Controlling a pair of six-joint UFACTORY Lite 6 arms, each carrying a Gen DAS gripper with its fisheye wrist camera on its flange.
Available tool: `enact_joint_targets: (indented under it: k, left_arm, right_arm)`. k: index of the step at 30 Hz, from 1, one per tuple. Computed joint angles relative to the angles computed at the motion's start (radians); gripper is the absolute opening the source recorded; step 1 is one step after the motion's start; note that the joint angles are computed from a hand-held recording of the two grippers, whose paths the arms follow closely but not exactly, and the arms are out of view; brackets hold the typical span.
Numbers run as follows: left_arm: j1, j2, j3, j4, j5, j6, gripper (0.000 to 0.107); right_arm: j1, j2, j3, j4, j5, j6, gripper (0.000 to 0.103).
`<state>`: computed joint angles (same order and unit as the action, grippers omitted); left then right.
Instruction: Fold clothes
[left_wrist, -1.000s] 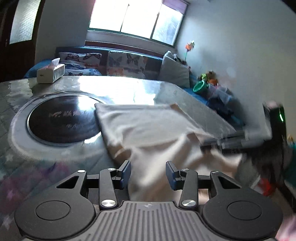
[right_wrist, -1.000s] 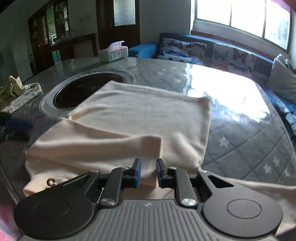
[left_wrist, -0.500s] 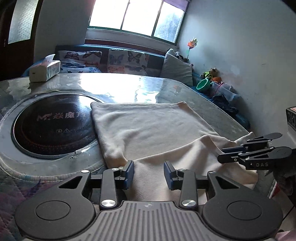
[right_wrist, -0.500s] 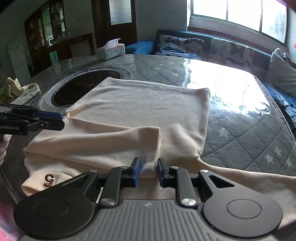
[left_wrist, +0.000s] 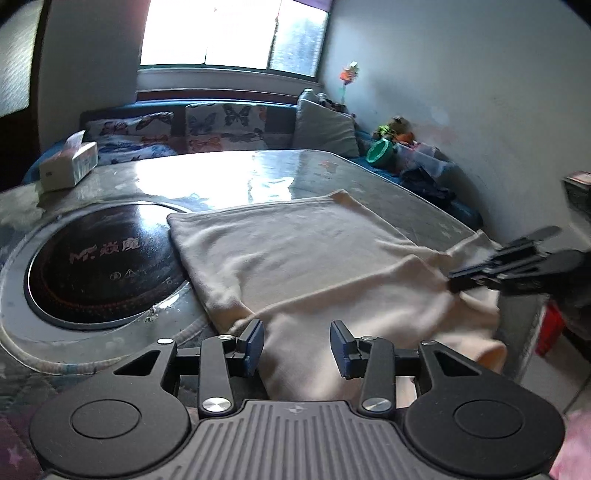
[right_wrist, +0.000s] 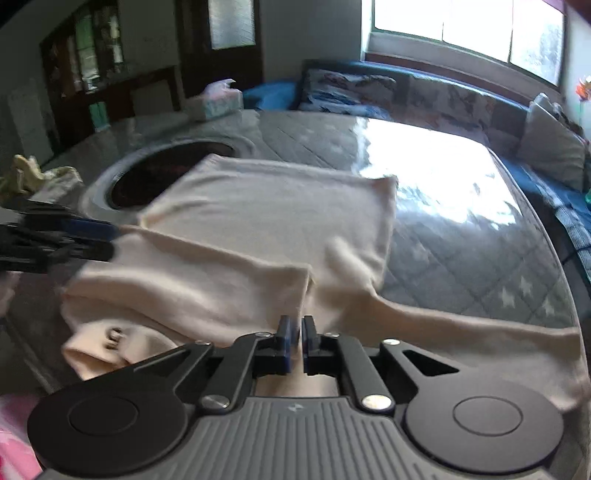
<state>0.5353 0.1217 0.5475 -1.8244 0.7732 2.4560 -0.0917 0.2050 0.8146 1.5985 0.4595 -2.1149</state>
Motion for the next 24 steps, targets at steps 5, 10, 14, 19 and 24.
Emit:
enact_joint_targets:
  k: [5,10,14,19,24]
  left_arm:
    - [0.034,-0.106,-0.086,0.087,0.024,0.033,0.040]
    - [-0.002,-0.048,-0.072,0.074,0.010,0.046,0.027]
    - [0.023,-0.062,-0.070,0.121,0.051,0.015,0.026]
    - [-0.003,-0.100,-0.097,0.132,0.045,0.085,0.028]
    - [-0.045,-0.021,-0.058,0.093,0.010,0.119,0.028]
  right_arm:
    - [-0.018,-0.028,-0.018,0.034,0.075,-0.065,0.007]
    - [0.020,0.013,0.005,-0.031,0.138,-0.045,0.008]
    - [0.062,0.023,0.009,-0.099,0.163,-0.026,0.008]
    - [0.127,0.016,0.006,-0.157,0.196,-0.030,0.026]
    - [0.196,0.069,0.025,-0.133,0.146,-0.059,0.025]
